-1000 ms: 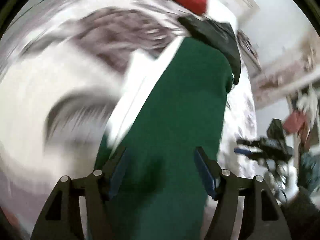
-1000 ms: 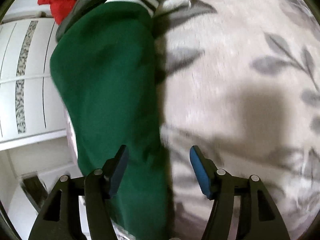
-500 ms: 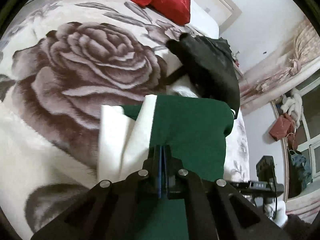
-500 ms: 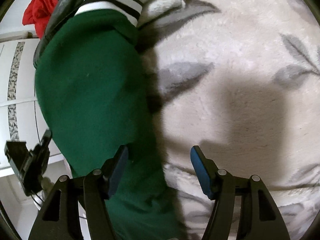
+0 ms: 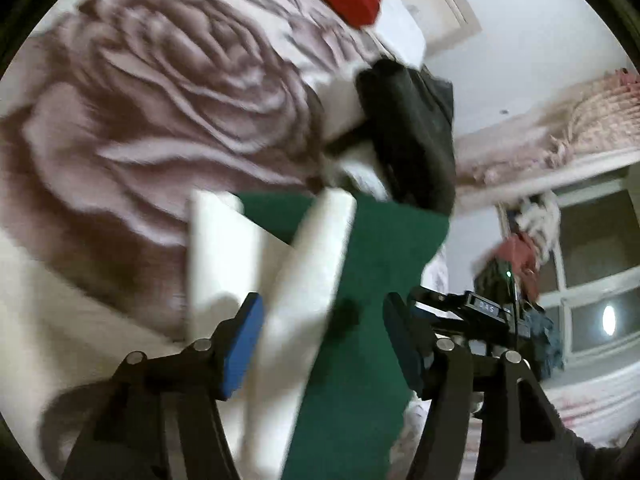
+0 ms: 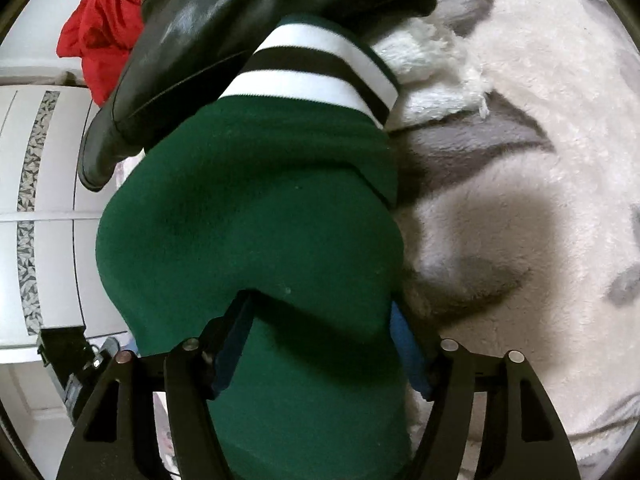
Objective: Fold large clothes
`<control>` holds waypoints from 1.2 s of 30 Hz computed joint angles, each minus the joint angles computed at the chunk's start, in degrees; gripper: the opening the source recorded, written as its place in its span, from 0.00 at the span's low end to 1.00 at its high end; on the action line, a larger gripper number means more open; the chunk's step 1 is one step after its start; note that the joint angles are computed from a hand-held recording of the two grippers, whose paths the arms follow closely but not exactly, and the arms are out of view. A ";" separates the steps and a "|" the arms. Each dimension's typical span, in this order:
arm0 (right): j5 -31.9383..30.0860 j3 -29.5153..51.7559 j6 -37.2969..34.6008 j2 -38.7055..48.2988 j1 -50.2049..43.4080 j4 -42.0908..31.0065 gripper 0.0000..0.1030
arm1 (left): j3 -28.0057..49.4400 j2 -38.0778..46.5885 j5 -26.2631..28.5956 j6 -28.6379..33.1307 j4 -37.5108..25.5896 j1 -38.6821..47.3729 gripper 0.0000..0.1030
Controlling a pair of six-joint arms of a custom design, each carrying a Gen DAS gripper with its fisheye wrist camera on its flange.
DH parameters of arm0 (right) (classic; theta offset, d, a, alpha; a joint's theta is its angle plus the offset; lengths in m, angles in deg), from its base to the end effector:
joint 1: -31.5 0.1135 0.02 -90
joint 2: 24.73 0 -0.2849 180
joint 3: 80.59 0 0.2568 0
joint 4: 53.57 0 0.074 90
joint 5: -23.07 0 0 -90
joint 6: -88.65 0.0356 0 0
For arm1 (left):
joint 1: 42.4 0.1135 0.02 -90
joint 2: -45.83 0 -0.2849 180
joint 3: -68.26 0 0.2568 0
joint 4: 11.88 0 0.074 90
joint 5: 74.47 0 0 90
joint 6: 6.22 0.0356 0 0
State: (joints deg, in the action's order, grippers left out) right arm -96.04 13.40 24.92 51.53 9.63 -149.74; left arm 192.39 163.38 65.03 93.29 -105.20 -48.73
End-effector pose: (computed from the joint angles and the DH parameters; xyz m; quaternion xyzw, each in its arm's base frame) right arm 0.2088 -0.0651 0.3655 0.3696 0.8896 0.2536 0.0878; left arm 0.4069 -0.0724 0.2986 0.1369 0.8975 -0.4176 0.0374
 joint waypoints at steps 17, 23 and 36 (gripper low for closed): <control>-3.69 -7.85 -4.37 -4.90 -2.82 -2.30 0.69 | -5.87 -0.97 -8.00 -0.35 6.43 -5.66 0.64; -2.13 -8.51 -2.26 -4.10 1.15 0.72 0.69 | -14.75 -9.55 -1.29 -5.88 17.15 -4.52 0.08; 6.51 3.99 3.89 -3.03 15.12 2.13 0.69 | -16.49 -6.48 -1.16 -5.97 15.60 5.92 0.05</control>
State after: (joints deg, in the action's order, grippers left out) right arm -89.53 17.38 28.81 48.50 24.75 -147.61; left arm 175.90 156.90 63.87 87.32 -89.60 -42.82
